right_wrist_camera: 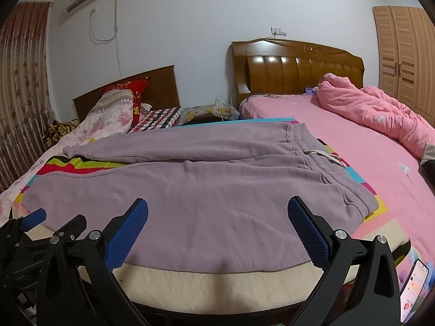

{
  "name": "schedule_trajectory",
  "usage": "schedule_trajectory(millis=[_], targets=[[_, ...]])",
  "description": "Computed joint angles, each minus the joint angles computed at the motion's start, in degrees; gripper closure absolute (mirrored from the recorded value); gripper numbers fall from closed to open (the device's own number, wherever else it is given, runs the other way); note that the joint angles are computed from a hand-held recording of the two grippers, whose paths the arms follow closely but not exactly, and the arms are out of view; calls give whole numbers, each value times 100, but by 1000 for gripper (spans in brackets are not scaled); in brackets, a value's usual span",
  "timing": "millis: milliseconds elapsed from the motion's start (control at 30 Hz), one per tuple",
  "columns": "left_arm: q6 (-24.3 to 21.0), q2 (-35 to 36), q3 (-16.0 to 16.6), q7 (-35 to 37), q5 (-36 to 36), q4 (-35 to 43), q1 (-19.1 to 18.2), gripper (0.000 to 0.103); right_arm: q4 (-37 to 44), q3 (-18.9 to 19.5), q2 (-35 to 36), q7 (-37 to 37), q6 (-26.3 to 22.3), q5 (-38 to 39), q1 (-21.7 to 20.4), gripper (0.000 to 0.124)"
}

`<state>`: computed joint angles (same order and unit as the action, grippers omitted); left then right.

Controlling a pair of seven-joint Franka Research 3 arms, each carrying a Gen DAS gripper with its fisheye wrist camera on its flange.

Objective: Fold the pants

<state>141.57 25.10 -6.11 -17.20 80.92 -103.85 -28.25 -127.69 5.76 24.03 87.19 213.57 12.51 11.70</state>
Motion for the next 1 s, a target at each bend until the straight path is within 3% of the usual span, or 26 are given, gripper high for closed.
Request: schedule_trajectory(millis=[767, 867, 1000], targets=[[-444, 129, 84, 250, 115, 193, -73, 1, 385, -90, 265, -281, -347, 90, 42, 25], [-381, 202, 108, 620, 0, 450, 49, 1, 747, -53, 347, -446, -720, -217, -159, 25], [-342, 411, 242, 1207, -257, 1018, 222, 1, 1701, 260, 677, -843, -1347, -1162, -793, 25]])
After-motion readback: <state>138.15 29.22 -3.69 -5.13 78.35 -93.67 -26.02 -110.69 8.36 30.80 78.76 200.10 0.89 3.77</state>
